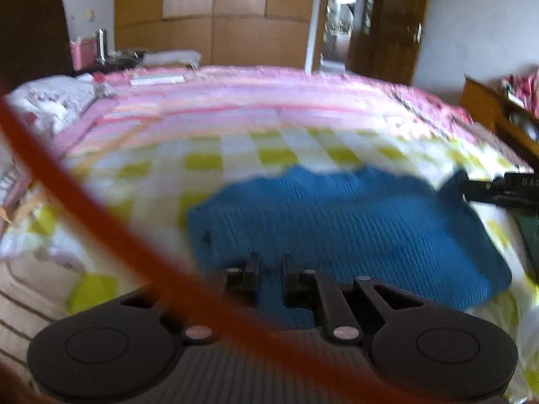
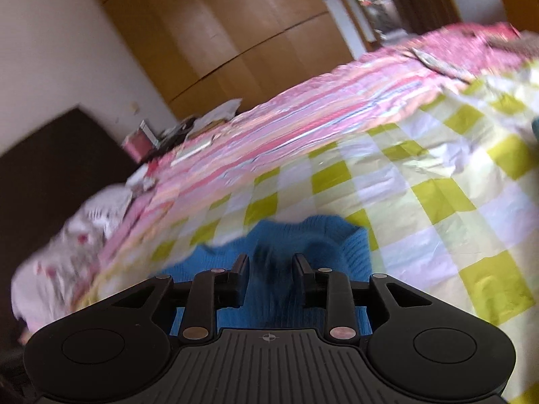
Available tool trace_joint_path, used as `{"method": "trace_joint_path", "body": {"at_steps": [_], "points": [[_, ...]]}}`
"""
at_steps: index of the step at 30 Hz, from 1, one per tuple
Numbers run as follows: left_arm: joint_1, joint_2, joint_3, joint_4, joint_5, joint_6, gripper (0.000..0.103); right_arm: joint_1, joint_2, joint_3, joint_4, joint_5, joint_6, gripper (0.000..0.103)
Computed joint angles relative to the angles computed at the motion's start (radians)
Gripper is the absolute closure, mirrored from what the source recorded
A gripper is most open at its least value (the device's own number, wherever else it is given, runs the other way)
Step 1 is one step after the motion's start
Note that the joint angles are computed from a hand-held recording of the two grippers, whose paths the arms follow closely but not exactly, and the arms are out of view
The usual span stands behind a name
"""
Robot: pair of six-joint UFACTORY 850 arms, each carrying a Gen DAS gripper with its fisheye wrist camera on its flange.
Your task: Fold small clothes
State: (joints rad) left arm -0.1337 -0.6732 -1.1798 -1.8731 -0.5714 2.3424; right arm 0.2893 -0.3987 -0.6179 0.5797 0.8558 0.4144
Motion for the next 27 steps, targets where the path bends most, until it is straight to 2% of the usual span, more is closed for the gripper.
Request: {"method": "trace_joint_path", "body": {"at_steps": [4, 7, 10, 13, 17, 23, 25, 27], "points": [[-0.026, -0.020, -0.010, 0.017, 0.045, -0.009, 0.085, 0.058, 0.000, 0.000, 0.070, -0.036, -0.181, 0.074], [-0.044, -0.026, -0.017, -0.009, 0.071, 0.021, 0.084, 0.067, -0.017, -0.017, 0.047, -0.088, -0.239, 0.074], [-0.055, -0.038, -0.038, -0.013, 0.085, 0.015, 0.083, 0.055, -0.047, -0.052, 0.043, -0.133, -0.267, 0.074], [-0.061, -0.053, -0.069, -0.013, 0.092, -0.006, 0.081, 0.039, -0.069, -0.082, 0.037, -0.141, -0.286, 0.074], [-0.072, -0.075, -0.113, -0.016, 0.109, -0.025, 0.074, 0.016, -0.088, -0.126, 0.043, -0.162, -0.338, 0.074], [-0.092, -0.112, -0.184, -0.103, 0.153, -0.012, 0.068, -0.020, -0.127, -0.202, 0.093, -0.203, -0.388, 0.074], [-0.088, -0.119, -0.200, -0.120, 0.159, -0.034, 0.068, -0.023, -0.128, -0.207, 0.111, -0.188, -0.374, 0.074], [-0.075, -0.119, -0.205, -0.077, 0.148, -0.111, 0.067, -0.022, -0.116, -0.188, 0.103, -0.168, -0.331, 0.074]]}}
